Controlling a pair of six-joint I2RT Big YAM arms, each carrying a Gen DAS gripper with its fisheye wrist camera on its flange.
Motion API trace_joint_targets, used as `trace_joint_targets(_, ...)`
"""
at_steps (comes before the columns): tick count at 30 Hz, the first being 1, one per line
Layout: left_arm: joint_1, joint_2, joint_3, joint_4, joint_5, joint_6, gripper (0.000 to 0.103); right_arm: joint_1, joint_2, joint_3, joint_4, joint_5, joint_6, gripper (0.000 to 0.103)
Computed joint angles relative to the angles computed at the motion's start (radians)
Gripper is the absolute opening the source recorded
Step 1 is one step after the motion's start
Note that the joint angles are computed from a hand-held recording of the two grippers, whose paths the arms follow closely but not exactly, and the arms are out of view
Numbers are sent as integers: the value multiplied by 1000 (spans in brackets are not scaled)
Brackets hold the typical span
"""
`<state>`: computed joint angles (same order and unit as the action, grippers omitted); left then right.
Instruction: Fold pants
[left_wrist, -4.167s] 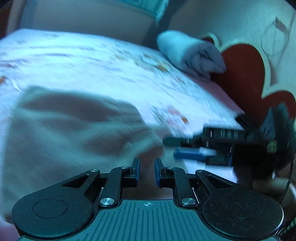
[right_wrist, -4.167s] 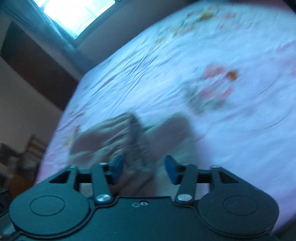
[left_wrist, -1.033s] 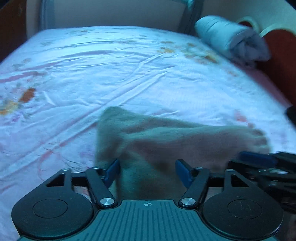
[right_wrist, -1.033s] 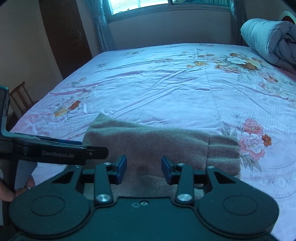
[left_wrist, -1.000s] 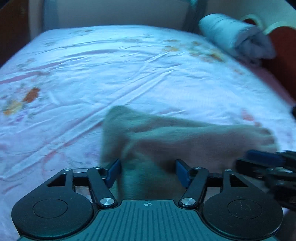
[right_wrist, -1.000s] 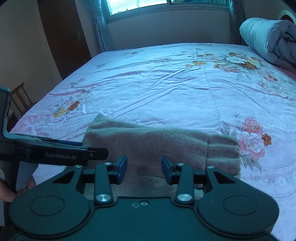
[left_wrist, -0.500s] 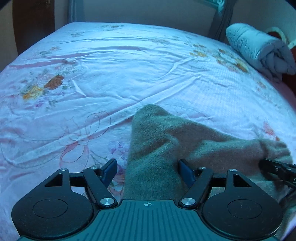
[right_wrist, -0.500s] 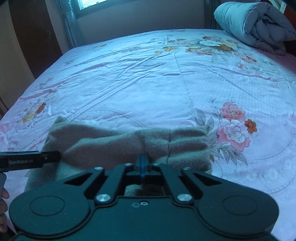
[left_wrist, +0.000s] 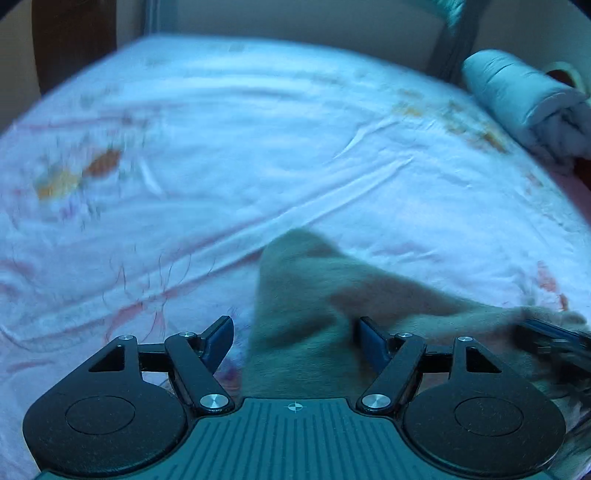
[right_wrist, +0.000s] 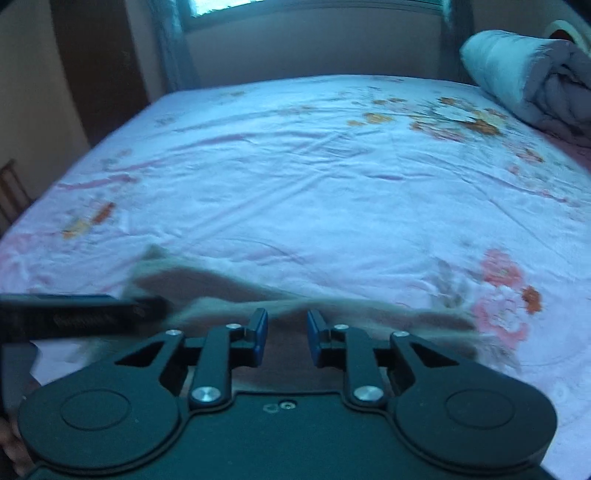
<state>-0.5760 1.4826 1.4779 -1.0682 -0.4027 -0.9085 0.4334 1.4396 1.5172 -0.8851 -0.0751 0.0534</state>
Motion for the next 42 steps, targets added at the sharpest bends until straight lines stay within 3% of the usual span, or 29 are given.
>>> trace_joint_targets(1,6,-6,-17,8,17,-19,82,-15,-5,-16,8,6,16,1)
trace_joint_targets(5,-23,-43,-48,22,-46,-55,86,-67,-16,-45,-10,-56,71,0)
trace_joint_targets(8,-71,-94,-61,17,-98,-19,86,-64,-74,-78,11,-70,37,0)
trace_joint_targets(9,-84,-114,-69,16,-103,-8,86,-65,-100,-90,22,-78,25,23)
trace_joint_targets(10,-99,-134,-78,15,-100,-10,86,-64,-131,-112,37,-81,12,32)
trace_joint_targets(13,-156,-178,-114,4,-99,-41,86,-72,-210,-166,29,-137,-30,30)
trace_joint_targets(17,-228,-183,-165,-38,-103,-76,86,-67,-282,-252,6,-111,-78,30)
trace_joint_targets(19,-229,-203,-223,-9,-62,-124,87,-71,-300,-286,-2,-100,-85,28)
trace_joint_targets(21,-230,-218,-255,14,-66,-158,95,-72,-311,-309,0,-77,-107,23)
trace_joint_targets(24,-232,-200,-216,-41,-67,-136,95,-91,-302,-315,-9,-79,-103,13)
trace_joint_targets(26,-229,-213,-197,-63,-71,-157,95,-107,-297,-297,-31,-103,-90,12)
trace_joint_targets(27,-227,-230,-196,-54,-82,-156,95,-113,-301,-286,-39,-124,-77,14)
trace_joint_targets(29,-207,-242,-179,-56,-73,-136,95,-128,-333,-286,8,-155,-41,37)
trace_joint_targets(31,-186,-239,-157,-62,-63,-122,95,-131,-348,-279,53,-127,-19,72)
trace_joint_targets(36,-164,-197,-115,-89,-72,-114,97,-141,-329,-251,55,-141,-21,70)
trace_joint_targets(42,-167,-139,-66,-141,-141,-76,103,-148,-310,-245,31,-125,-33,77)
